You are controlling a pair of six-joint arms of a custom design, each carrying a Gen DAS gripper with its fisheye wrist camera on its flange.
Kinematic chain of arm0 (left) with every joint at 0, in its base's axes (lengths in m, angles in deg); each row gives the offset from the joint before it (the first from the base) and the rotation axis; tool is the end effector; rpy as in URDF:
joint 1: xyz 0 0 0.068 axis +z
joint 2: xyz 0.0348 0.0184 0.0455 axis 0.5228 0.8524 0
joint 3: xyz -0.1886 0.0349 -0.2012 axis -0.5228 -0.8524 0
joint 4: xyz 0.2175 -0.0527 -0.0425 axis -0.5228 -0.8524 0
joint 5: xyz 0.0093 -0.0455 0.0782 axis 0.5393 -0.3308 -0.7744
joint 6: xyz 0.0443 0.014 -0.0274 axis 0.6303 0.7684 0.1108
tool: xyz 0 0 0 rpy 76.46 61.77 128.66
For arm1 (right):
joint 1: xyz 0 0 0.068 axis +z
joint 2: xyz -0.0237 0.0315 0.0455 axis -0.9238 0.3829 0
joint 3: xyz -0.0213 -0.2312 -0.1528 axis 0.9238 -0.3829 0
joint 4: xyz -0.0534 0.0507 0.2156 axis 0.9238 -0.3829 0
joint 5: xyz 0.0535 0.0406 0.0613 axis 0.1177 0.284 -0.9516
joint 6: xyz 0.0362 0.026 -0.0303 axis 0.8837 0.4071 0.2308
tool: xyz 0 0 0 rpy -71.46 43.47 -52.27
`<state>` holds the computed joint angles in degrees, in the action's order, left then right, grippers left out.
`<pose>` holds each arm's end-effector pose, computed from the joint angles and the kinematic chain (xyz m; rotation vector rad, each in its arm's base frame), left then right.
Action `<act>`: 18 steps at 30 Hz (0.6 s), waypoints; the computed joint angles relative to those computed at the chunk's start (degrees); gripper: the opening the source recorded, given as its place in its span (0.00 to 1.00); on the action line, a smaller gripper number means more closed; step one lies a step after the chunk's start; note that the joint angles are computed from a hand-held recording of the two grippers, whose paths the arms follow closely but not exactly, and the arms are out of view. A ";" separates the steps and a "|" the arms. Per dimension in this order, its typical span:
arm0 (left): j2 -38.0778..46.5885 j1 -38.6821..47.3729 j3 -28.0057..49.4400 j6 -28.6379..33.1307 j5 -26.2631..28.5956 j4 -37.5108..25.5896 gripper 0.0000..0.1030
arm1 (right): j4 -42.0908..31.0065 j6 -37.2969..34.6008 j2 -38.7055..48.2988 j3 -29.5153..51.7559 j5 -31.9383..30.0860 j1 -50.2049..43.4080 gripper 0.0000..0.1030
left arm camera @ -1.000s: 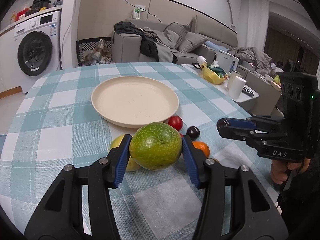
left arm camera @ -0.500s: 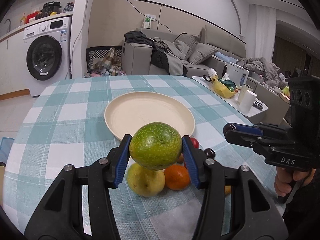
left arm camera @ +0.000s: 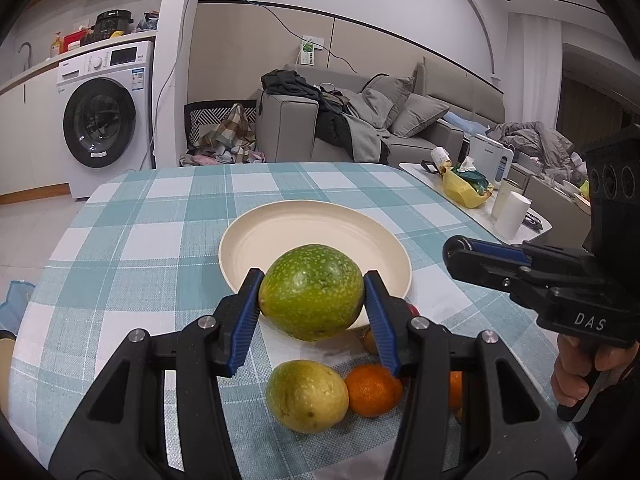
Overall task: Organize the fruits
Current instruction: 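Lift and carry the green citrus with the left tool while the right tool carries the plum over the plate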
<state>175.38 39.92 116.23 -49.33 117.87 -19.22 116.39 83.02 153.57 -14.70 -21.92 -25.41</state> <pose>0.3339 0.0270 0.0594 0.5011 2.0693 -0.4847 0.1993 0.1640 0.0725 -0.1067 2.1415 0.3329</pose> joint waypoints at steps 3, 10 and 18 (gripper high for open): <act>0.74 -0.35 1.12 -0.92 -0.63 -0.04 0.46 | 1.04 0.01 1.26 0.89 -1.69 -1.48 0.26; 2.50 -1.97 4.89 -2.78 -2.64 -1.26 0.46 | -0.21 0.06 2.82 3.76 -3.53 -4.17 0.26; 4.17 -3.83 7.61 -2.47 -5.06 -2.14 0.46 | -3.86 0.15 3.73 6.70 -4.92 -5.62 0.26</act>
<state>179.55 36.09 123.84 -51.80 112.80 -21.36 112.52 83.17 157.30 -8.00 -26.84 -31.03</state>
